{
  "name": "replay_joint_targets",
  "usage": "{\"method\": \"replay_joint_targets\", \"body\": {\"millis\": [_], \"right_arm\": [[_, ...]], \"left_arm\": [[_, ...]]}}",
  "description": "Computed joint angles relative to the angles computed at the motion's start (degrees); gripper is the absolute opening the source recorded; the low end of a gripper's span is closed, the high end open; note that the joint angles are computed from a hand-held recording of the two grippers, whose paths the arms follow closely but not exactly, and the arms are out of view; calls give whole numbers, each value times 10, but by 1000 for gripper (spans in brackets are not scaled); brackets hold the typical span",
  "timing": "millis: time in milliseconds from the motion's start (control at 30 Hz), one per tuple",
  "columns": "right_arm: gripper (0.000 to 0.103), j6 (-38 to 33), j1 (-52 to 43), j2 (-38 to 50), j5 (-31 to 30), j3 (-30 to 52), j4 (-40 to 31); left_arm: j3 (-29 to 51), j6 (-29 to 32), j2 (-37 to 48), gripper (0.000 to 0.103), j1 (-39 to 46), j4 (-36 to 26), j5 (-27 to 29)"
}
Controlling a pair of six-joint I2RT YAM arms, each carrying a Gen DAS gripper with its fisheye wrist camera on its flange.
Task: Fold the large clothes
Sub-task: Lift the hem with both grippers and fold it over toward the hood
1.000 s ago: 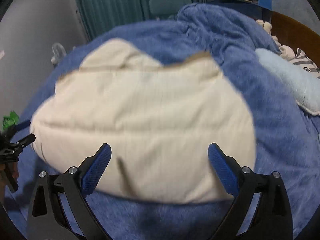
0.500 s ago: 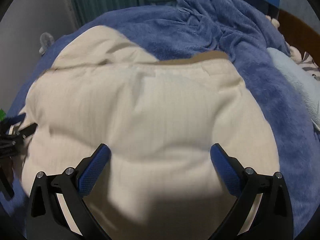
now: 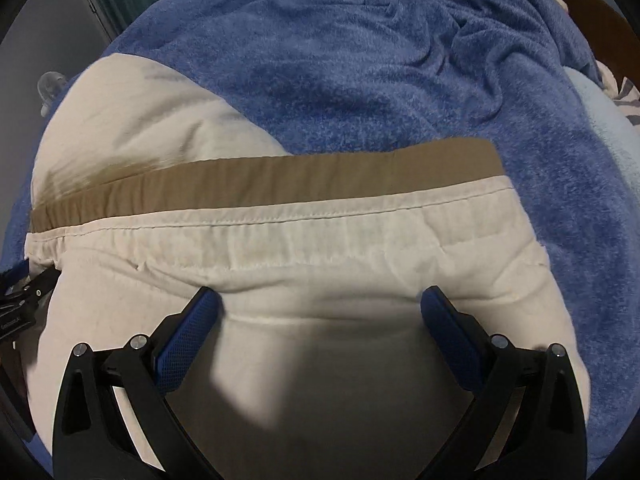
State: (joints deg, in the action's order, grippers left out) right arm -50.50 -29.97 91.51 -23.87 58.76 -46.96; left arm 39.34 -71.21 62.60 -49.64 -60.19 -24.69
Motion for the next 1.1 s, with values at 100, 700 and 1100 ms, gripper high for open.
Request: {"method": "replay_joint_targets", "body": {"millis": [100,700,1100], "right_arm": [[98,2,-2,0,-5,-16,19],[98,12,-5,5,-4,-79,100],[98,20,-2,1,-8,-105,135]], "left_arm": [[-32,15,-11,97,10,37,12],[-86,17,16,98,1,126,-5],[-98,25,13,98,10,146,-4]]}}
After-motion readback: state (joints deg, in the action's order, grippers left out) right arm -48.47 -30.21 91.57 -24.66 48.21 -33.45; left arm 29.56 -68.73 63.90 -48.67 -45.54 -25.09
